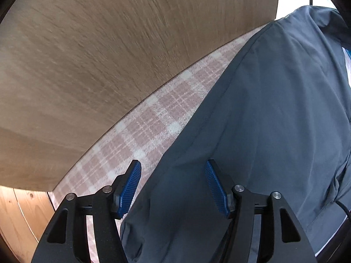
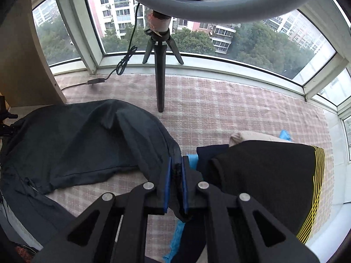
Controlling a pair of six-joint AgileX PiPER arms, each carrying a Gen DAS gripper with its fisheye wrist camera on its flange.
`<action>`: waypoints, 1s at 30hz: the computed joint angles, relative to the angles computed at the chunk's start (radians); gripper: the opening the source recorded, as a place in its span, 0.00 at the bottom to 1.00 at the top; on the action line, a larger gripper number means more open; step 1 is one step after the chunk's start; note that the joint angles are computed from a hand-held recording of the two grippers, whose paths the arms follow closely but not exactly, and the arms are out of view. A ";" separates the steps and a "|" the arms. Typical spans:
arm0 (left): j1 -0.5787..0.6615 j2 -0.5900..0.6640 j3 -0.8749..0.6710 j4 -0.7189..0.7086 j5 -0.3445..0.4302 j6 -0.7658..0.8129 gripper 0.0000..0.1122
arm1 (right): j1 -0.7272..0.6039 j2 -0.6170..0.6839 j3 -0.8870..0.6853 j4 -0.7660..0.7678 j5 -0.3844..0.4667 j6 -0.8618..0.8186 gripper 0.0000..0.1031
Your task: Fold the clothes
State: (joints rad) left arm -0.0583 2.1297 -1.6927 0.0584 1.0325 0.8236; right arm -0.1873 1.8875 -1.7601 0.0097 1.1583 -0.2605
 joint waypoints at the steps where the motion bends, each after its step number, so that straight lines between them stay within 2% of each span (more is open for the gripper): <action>1: -0.004 0.007 -0.007 0.003 0.007 0.000 0.52 | 0.001 0.002 0.000 -0.004 -0.002 0.003 0.09; 2: -0.009 0.014 -0.015 0.005 0.015 0.001 0.51 | 0.002 0.004 0.001 -0.009 -0.005 0.006 0.09; 4: -0.009 0.023 -0.032 -0.013 0.046 0.010 0.42 | 0.000 0.015 -0.011 -0.004 -0.001 0.005 0.09; 6: -0.009 0.028 -0.047 -0.040 0.070 0.028 0.18 | 0.001 0.015 -0.010 -0.003 -0.006 0.008 0.09; 8: -0.023 -0.001 0.008 -0.026 0.022 0.017 0.06 | 0.004 0.011 -0.010 -0.002 -0.011 0.007 0.09; 11: -0.041 -0.045 0.081 -0.001 -0.043 -0.024 0.04 | 0.011 0.005 -0.013 0.001 -0.011 -0.002 0.09; 15: -0.030 -0.103 0.086 -0.028 -0.048 -0.070 0.03 | 0.014 -0.026 -0.016 0.000 -0.013 -0.006 0.09; 19: -0.013 -0.223 0.126 -0.058 -0.047 -0.068 0.03 | -0.005 -0.098 -0.010 0.017 -0.010 -0.008 0.09; 23: 0.032 -0.425 0.249 -0.131 -0.055 -0.006 0.03 | -0.059 -0.221 0.034 0.059 0.000 -0.041 0.09; 25: 0.060 -0.550 0.341 -0.151 -0.061 0.024 0.03 | -0.126 -0.303 0.075 0.111 0.015 -0.095 0.09; 28: 0.155 -0.808 0.552 -0.225 -0.055 0.155 0.03 | -0.259 -0.467 0.205 0.172 0.007 -0.196 0.09; 30: 0.250 -0.951 0.673 -0.293 -0.001 0.255 0.03 | -0.415 -0.573 0.321 0.264 0.008 -0.315 0.09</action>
State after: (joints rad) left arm 0.1914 1.1783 -1.0202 -0.2343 1.0318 1.0786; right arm -0.6026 1.3150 -1.4396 0.2742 1.1666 -0.5760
